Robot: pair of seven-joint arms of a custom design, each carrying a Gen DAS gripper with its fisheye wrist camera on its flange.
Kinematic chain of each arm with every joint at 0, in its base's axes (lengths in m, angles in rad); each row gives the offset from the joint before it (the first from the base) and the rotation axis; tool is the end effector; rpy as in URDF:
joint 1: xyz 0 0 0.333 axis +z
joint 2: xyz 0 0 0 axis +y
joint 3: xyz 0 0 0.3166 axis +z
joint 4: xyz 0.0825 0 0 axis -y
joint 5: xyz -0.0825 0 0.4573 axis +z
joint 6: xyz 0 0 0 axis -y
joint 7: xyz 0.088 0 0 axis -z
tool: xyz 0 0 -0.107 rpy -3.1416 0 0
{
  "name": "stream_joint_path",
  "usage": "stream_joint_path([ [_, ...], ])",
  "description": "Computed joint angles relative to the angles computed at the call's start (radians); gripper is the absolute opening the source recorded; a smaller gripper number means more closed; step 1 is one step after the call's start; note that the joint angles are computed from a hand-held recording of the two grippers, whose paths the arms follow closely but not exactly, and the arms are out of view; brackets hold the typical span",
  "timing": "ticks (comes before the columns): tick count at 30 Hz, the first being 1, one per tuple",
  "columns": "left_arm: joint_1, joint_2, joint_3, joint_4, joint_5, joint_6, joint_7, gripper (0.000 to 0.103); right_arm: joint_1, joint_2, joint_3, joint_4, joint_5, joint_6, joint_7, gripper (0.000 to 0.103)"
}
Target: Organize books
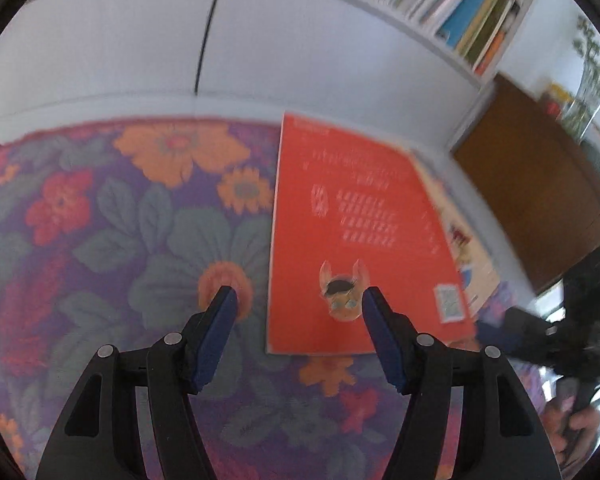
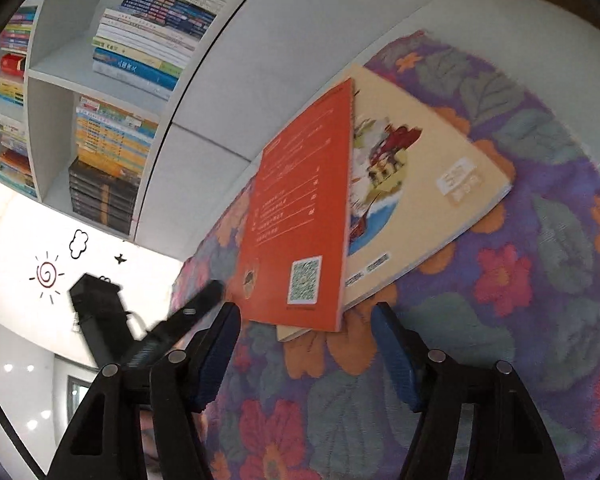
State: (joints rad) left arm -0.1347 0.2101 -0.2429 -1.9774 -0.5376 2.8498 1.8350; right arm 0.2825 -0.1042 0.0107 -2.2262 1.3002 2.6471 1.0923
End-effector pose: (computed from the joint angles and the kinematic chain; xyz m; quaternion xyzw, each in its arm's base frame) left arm 0.6612 -0.2256 0.3946 -0.6074 0.7090 -0.3504 0.0747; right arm 0.5832 0.1493 0.4222 -0.5373 0.7043 0.1060 0.4516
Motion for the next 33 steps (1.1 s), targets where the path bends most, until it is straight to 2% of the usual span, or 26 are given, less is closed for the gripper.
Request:
stream_joint_path([
  [1,-0.008,-0.001,0.003,-0.008,0.023,0.026,0.01,0.063,-0.001,0.001,0.001,0.005,-0.022,-0.012,0.007,0.066],
  [3,-0.036,0.003,0.03,-0.008,0.114,0.03,-0.035,0.063,0.0,0.013,-0.001,0.018,-0.018,-0.054,-0.008,0.066],
  [6,-0.07,0.01,0.063,-0.006,0.24,0.042,-0.117,0.063,-0.003,0.027,0.0,0.029,0.046,-0.071,-0.045,0.066],
  [11,-0.022,0.012,0.015,-0.002,0.167,0.037,-0.057,0.063,-0.006,0.018,0.009,0.027,0.107,-0.07,-0.088,0.062],
  [15,-0.027,0.013,0.019,0.001,0.172,0.034,-0.062,0.063,0.001,0.0,0.018,0.024,0.089,-0.045,-0.091,0.062],
  [21,-0.027,0.009,0.019,0.0,0.163,0.029,-0.054,0.063,0.008,0.029,0.013,0.049,0.241,-0.008,-0.222,0.061],
  [25,-0.02,0.005,0.012,-0.003,0.147,0.028,-0.043,0.063,-0.015,0.096,0.017,0.1,0.332,-0.066,-0.268,0.049],
  [27,-0.009,0.003,0.003,0.0,0.118,0.014,-0.023,0.063,-0.024,0.118,0.028,0.118,0.343,-0.066,-0.263,0.037],
  [28,-0.002,0.003,-0.003,0.0,0.096,0.012,-0.006,0.063,-0.023,0.124,0.036,0.125,0.338,-0.041,-0.264,0.025],
  [29,0.006,0.002,-0.011,0.002,0.068,0.01,0.015,0.064,-0.023,0.123,0.043,0.127,0.329,-0.02,-0.268,0.017],
  [33,0.054,-0.01,-0.043,0.012,-0.116,-0.044,0.125,0.064,-0.016,0.101,0.057,0.124,0.308,0.031,-0.288,0.01],
])
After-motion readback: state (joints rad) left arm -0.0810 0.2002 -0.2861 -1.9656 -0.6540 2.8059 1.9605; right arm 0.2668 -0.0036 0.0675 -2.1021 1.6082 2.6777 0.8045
